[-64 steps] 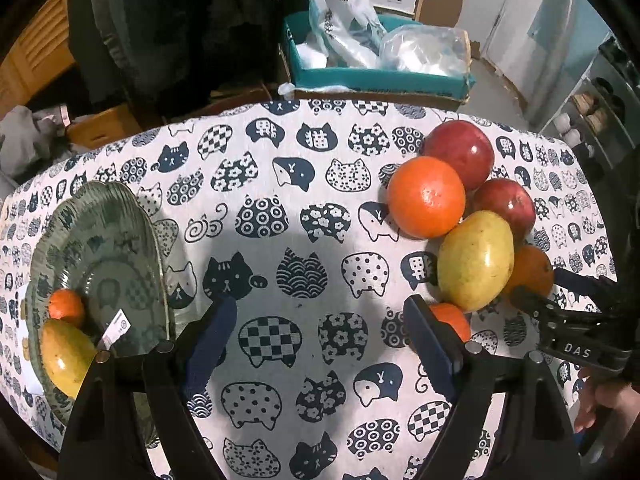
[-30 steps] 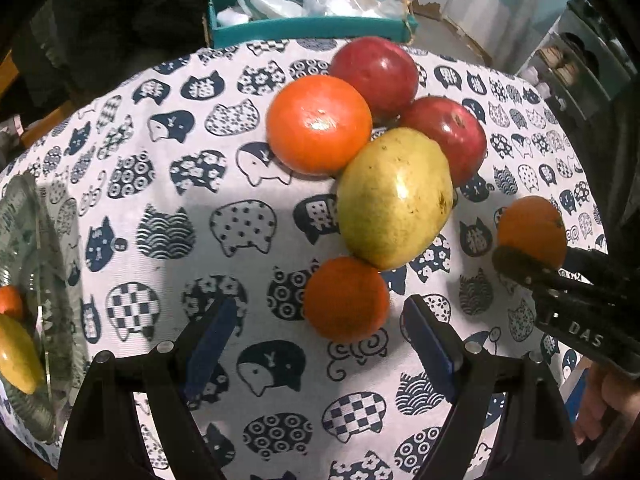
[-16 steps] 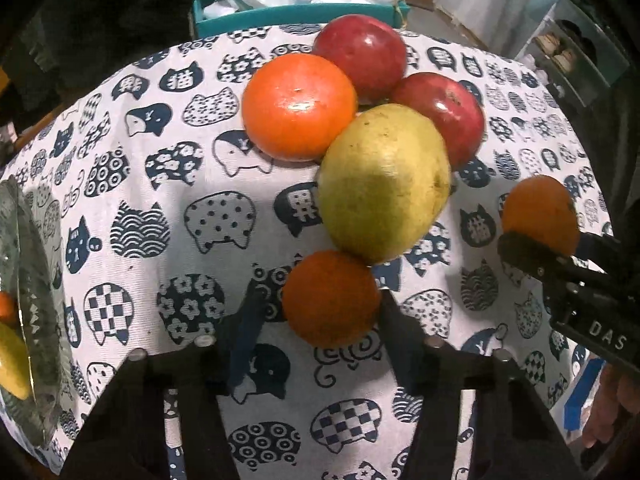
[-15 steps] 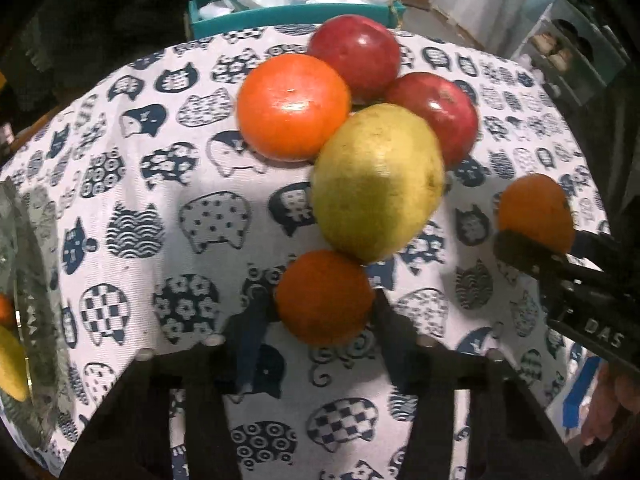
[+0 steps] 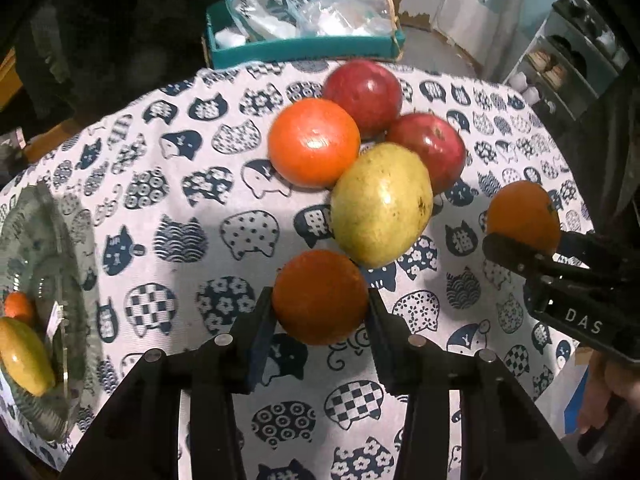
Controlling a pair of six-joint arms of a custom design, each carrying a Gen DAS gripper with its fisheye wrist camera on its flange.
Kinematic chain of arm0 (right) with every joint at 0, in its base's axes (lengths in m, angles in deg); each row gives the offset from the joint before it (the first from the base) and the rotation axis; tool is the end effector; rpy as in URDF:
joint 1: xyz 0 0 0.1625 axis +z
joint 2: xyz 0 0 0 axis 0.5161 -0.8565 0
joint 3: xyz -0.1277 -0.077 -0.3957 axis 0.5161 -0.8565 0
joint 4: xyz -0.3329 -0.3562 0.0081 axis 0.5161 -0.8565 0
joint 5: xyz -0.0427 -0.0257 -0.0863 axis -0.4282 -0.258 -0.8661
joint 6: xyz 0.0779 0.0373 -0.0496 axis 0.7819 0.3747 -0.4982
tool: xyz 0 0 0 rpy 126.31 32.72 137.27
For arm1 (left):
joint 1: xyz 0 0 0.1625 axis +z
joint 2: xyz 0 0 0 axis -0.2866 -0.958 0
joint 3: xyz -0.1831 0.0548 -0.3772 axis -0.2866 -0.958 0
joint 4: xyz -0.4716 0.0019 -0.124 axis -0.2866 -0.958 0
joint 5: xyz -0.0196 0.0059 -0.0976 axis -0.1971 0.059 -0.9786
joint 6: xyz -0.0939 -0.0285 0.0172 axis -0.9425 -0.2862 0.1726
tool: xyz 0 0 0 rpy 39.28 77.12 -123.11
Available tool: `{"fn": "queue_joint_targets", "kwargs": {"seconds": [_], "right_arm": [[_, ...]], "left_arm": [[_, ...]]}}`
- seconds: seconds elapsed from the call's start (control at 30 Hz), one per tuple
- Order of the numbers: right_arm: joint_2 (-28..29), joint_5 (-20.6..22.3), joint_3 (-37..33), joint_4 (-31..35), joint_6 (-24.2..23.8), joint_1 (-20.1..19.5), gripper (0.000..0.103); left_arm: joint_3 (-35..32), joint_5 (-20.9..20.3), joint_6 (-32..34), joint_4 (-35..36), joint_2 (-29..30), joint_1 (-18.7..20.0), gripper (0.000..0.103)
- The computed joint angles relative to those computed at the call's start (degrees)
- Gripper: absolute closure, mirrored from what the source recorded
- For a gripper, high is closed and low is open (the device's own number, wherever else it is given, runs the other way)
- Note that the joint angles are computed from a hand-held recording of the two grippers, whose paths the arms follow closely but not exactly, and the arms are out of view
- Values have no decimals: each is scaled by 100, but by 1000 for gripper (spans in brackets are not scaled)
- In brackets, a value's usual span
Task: Organize fruits
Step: 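Grasp the small orange with the left tool while right tool holds its orange, then lift and carry both oranges toward the green glass bowl with both tools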
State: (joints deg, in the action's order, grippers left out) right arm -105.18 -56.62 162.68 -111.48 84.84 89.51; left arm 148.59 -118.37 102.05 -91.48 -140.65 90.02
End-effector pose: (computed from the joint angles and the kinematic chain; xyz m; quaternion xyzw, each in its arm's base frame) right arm 0.4005 -0.5698 -0.0528 -0.1211 -0.8901 0.2432 0.3659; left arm -0.0068 -0.6553 0.3124 0.3474 0.9034 -0.0236 0.2502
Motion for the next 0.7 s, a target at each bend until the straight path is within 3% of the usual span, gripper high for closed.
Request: {"fn": "queue_joint_targets", "kwargs": {"seconds": [0.7], "right_arm": [[145, -473, -453, -513, -773, 537, 41]], "left_arm": [[-135, -280, 74, -176, -532, -174, 59]]}}
